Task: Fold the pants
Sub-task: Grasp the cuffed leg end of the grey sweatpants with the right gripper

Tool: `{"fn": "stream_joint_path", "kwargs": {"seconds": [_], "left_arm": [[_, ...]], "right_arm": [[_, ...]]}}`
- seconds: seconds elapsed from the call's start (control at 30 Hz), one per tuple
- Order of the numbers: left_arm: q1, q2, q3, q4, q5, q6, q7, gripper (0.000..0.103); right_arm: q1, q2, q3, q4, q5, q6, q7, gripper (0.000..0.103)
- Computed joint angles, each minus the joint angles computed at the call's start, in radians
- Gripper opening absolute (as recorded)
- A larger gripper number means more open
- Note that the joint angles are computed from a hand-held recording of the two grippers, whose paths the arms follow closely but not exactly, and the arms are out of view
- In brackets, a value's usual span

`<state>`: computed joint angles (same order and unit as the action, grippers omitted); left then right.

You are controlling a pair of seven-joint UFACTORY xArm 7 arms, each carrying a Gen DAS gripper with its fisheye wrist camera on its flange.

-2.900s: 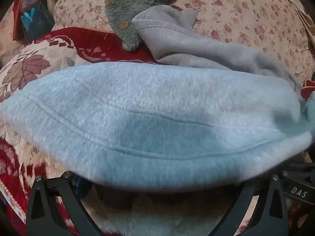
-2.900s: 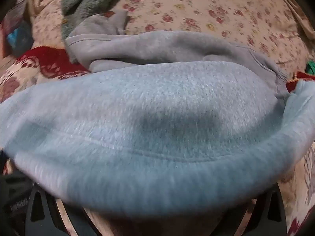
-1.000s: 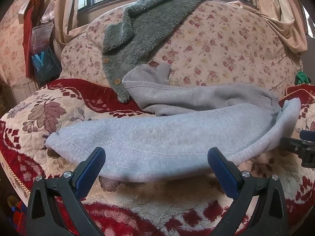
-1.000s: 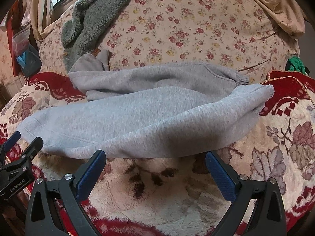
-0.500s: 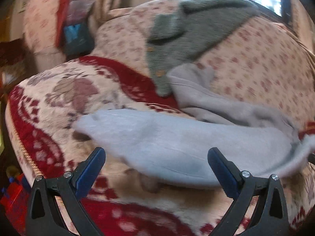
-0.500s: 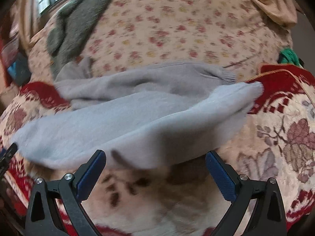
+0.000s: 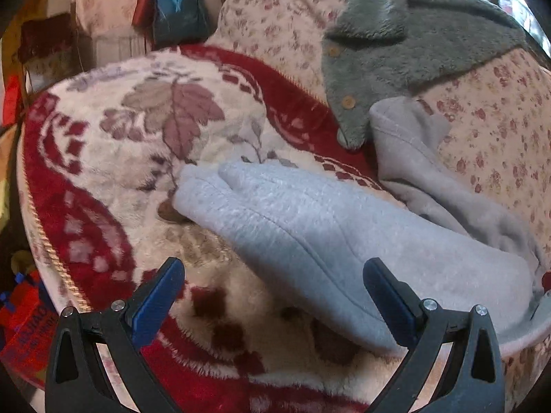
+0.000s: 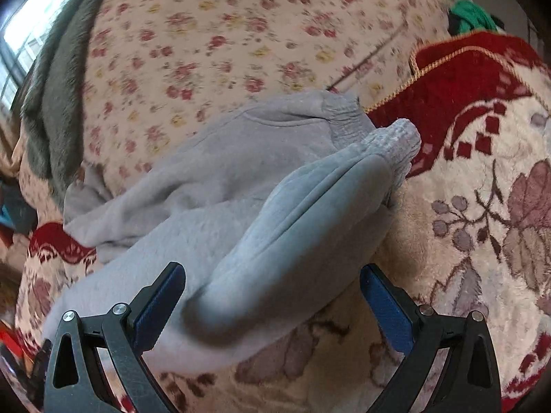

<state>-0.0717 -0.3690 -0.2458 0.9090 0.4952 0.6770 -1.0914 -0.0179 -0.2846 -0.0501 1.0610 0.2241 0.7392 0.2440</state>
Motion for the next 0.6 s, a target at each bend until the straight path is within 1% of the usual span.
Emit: {"fn": "stream_joint_path", "kwargs": {"seconds": [0.07, 0.17, 0.2, 0.23, 0.27, 0.3, 0.33, 0.37, 0.4, 0.43, 0.47, 0.53, 0.6], "left_arm": [[-0.003, 0.015, 0.020, 0.000, -0.024, -0.027, 0.012, 0.103], [-0.006, 0.050, 0.041, 0.014, -0.065, -0.040, 0.031, 0.103], [-0.007, 0.062, 0.048, 0.018, -0.077, -0.044, 0.036, 0.103], [-0.006, 0.074, 0.052, 0.024, -0.084, -0.042, 0.038, 0.103], [-0.006, 0.082, 0.058, 0.028, -0.092, -0.046, 0.043, 0.103], [-0.010, 0.088, 0.068, 0.026, -0.106, -0.062, 0.054, 0.102], [-0.016, 0.089, 0.083, 0.016, -0.133, -0.097, 0.069, 0.085], [-0.023, 0.090, 0.097, 0.008, -0.175, -0.122, 0.107, 0.050], [-0.071, 0.102, 0.145, 0.004, -0.256, -0.151, 0.187, 0.037], [-0.079, 0.107, 0.150, 0.003, -0.295, -0.160, 0.225, 0.028], [-0.061, 0.107, 0.128, 0.005, -0.293, -0.154, 0.225, 0.023], [-0.051, 0.089, 0.103, 0.003, -0.261, -0.164, 0.224, 0.015], [-0.038, 0.066, 0.081, -0.001, -0.234, -0.182, 0.208, 0.013]], "right_arm": [[-0.005, 0.029, -0.011, 0.025, 0.011, 0.028, 0.004, 0.103], [0.002, 0.062, -0.037, 0.049, 0.089, 0.055, -0.054, 0.103], [0.005, 0.067, -0.043, 0.046, 0.119, 0.043, -0.087, 0.098], [0.006, 0.067, -0.046, 0.036, 0.142, 0.024, -0.121, 0.089], [0.012, 0.069, -0.056, 0.034, 0.182, 0.029, -0.172, 0.052], [0.010, 0.072, -0.061, 0.035, 0.205, 0.041, -0.195, 0.036], [0.009, 0.060, -0.066, 0.020, 0.237, 0.040, -0.221, 0.033], [0.007, 0.049, -0.064, 0.008, 0.251, 0.034, -0.236, 0.029], [0.006, 0.027, -0.067, -0.012, 0.265, 0.031, -0.259, 0.024], [0.006, 0.003, -0.073, -0.031, 0.286, 0.031, -0.278, 0.022], [0.007, -0.020, -0.083, -0.050, 0.308, 0.032, -0.297, 0.019], [0.008, -0.065, -0.100, -0.083, 0.340, 0.038, -0.325, 0.015], [0.006, -0.114, -0.115, -0.117, 0.355, 0.047, -0.342, 0.013]]}}
